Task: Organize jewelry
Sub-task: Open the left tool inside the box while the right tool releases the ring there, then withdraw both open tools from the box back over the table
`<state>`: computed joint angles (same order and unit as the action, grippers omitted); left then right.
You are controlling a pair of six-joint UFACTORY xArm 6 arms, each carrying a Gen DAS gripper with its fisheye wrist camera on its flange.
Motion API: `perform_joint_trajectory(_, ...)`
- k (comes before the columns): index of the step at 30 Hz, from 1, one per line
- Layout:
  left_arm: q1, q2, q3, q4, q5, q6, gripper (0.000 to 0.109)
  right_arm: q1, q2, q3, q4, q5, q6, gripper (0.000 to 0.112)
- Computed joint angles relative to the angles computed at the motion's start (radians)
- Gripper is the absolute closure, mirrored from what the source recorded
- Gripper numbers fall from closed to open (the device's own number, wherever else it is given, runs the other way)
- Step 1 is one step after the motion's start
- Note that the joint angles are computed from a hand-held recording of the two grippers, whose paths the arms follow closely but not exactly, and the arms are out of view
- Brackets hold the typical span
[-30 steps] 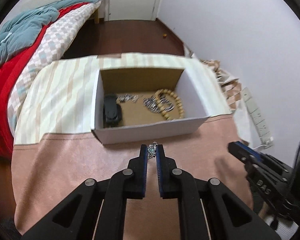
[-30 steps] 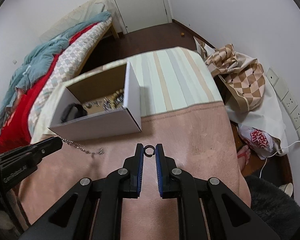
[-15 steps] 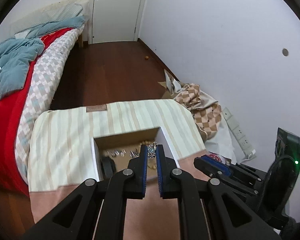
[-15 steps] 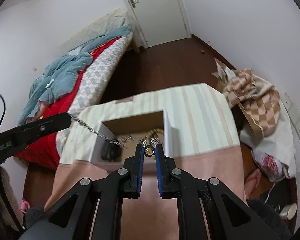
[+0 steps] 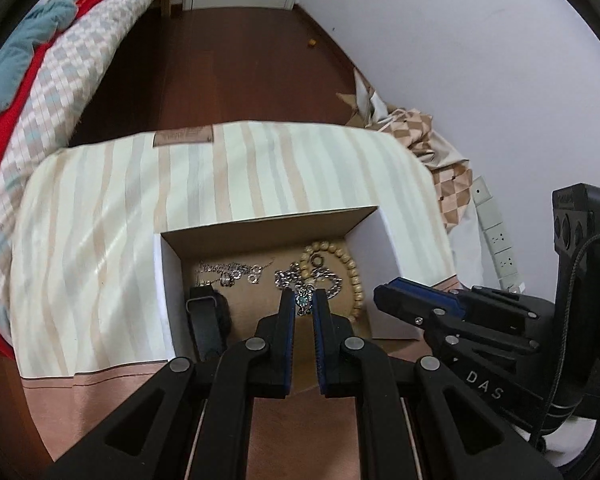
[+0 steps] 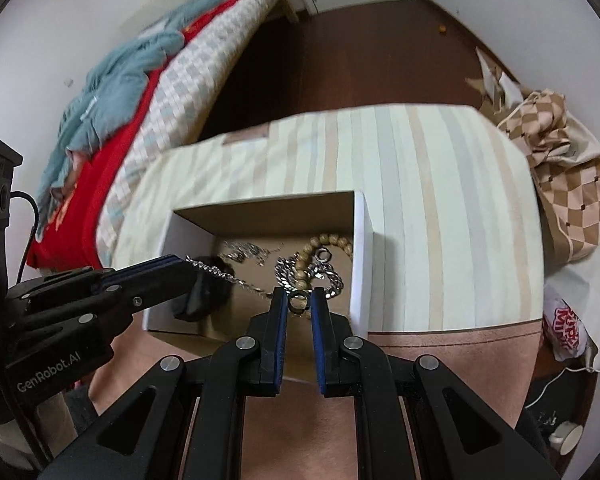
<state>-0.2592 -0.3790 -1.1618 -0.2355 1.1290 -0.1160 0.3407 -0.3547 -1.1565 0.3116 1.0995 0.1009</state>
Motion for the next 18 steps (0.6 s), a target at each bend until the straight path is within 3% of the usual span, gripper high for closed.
perform_joint_trajectory(8,0.015,0.037,-0.040,0.048,0.045,-0.082,0.098,-0.006,0.062,-0.050,-0.026,0.045,0.016,0.099)
perform_joint_trajectory(10,0.013,0.038,-0.049,0.071,0.045,-0.094,0.086,-0.004,0.059,-0.054,-0.038,0.042,0.030,0.099)
perform_joint_trajectory(12,0.012,0.025,-0.048,0.093,0.033,-0.115,0.052,-0.007,0.055,-0.061,-0.046,0.046,0.041,0.094)
perform_joint_trajectory(13,0.012,0.018,-0.048,0.104,0.028,-0.125,0.045,-0.009,0.051,-0.063,-0.042,0.044,0.043,0.093)
perform_joint_trajectory(18,0.002,-0.013,-0.045,0.168,0.020,-0.150,0.041,-0.007,0.030,-0.072,-0.075,0.051,0.069,0.080)
